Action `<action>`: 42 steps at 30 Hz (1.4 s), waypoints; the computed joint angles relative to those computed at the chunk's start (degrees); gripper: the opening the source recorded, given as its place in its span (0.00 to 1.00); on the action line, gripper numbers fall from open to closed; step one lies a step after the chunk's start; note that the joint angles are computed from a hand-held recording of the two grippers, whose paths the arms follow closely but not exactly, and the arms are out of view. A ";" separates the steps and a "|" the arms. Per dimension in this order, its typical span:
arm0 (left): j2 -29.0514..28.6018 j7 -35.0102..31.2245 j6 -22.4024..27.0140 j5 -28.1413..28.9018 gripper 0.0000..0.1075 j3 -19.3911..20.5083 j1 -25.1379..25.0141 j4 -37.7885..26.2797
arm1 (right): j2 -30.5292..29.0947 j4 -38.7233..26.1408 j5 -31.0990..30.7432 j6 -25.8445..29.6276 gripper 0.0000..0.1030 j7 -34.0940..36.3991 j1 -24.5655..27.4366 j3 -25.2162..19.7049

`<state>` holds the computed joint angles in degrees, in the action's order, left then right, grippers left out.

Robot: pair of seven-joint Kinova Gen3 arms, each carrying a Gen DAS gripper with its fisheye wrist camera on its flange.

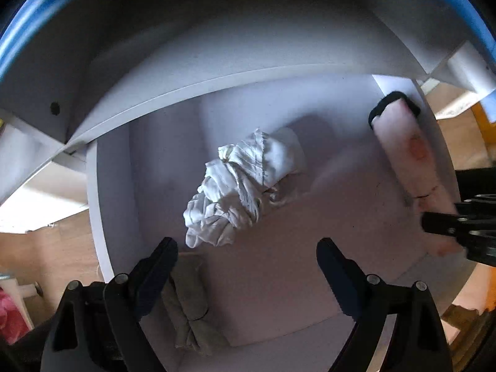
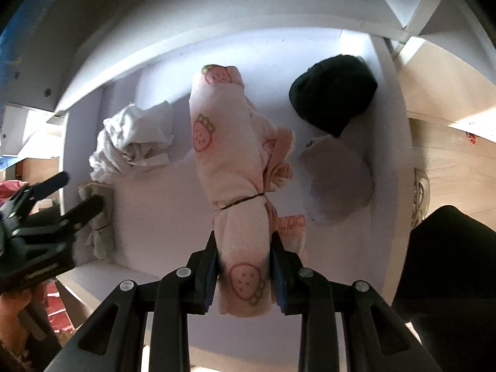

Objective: Organize soft objects
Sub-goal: 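Carry the pink garment to the gold tray with the right tool while the left tool returns to the shelf, then lower the pink garment into the tray and open the right tool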

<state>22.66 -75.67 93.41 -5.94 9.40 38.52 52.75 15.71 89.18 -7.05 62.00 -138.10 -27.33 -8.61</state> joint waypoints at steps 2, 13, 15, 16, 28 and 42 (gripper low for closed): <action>0.10 -0.71 -0.14 -0.53 0.85 0.13 0.37 0.09 | -1.47 0.33 -0.64 -0.26 0.28 0.06 0.22 -0.19; 3.27 -1.31 4.10 -1.08 0.86 -0.70 1.28 -3.14 | -10.56 0.46 -3.89 -0.83 0.28 0.18 1.41 -1.16; 3.50 -1.13 4.50 -1.09 0.86 -0.91 1.34 -3.25 | -11.95 -0.27 -4.43 -0.60 0.28 0.27 1.86 -1.24; 3.71 -1.06 4.48 -1.01 0.86 -0.98 1.25 -3.33 | -12.60 -0.59 -4.64 -0.50 0.28 0.36 2.05 -1.30; 4.50 -0.34 5.19 -0.69 0.87 -1.42 0.41 -3.71 | -17.46 -7.74 -6.15 5.32 0.28 1.45 2.98 -2.00; 5.67 -0.83 2.29 -0.69 0.87 -1.57 -0.81 -0.82 | -16.55 -18.00 -12.56 7.65 0.28 6.47 3.43 -1.88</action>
